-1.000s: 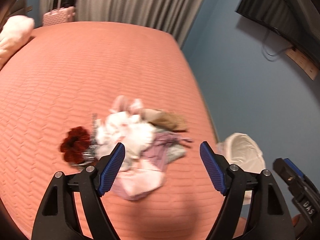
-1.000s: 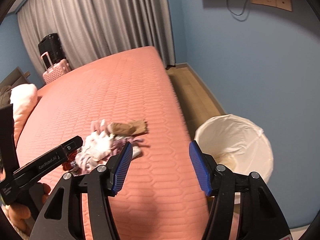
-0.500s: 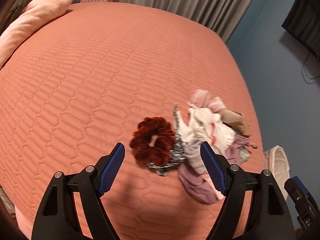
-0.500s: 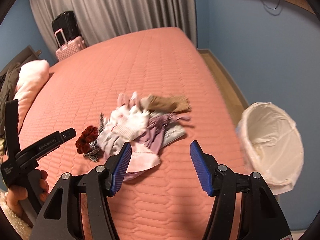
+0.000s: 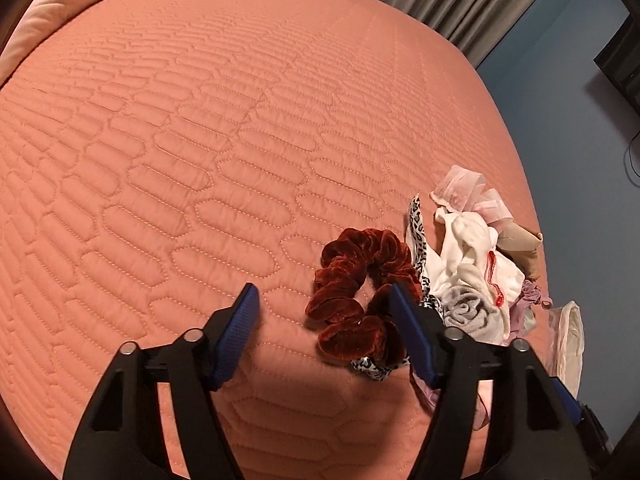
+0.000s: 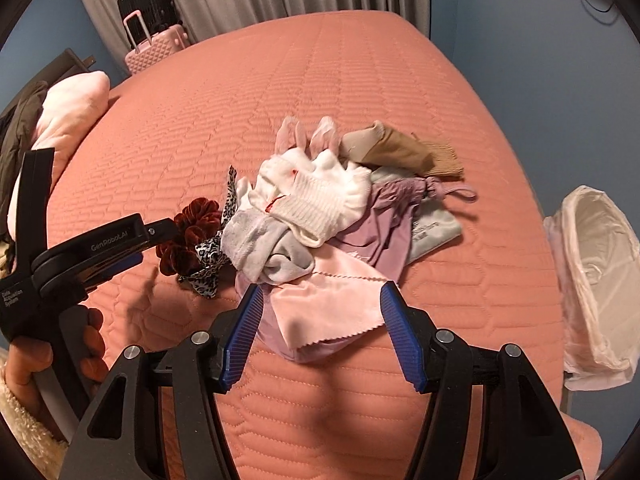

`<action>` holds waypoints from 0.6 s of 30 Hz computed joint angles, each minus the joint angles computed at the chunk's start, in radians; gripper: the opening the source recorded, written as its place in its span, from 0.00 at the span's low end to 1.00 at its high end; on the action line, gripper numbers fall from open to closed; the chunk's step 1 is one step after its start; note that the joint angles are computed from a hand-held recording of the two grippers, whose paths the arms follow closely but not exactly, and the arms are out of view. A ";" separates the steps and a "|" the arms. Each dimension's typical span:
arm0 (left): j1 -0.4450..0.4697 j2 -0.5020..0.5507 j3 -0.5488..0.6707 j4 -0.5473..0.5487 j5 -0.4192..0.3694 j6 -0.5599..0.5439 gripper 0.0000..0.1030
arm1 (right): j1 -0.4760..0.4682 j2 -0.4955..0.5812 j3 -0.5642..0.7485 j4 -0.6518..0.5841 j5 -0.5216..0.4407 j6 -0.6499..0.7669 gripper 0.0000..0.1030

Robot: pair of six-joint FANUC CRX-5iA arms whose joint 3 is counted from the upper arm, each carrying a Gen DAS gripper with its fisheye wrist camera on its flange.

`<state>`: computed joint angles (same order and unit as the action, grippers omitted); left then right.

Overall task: Collect trash
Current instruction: 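Close the left tool on the dark red velvet scrunchie and lift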

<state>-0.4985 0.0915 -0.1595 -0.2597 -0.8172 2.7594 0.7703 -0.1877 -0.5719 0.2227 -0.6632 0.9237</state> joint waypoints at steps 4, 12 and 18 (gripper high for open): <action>0.016 0.013 -0.020 0.047 0.050 -0.050 0.44 | 0.001 0.045 0.019 -0.022 -0.001 0.020 0.56; 0.009 0.006 -0.047 0.074 0.107 -0.088 0.18 | -0.012 0.088 0.037 -0.104 -0.028 0.099 0.14; -0.028 -0.023 -0.023 0.015 0.078 -0.045 0.15 | -0.025 0.034 0.010 -0.124 -0.018 0.107 0.02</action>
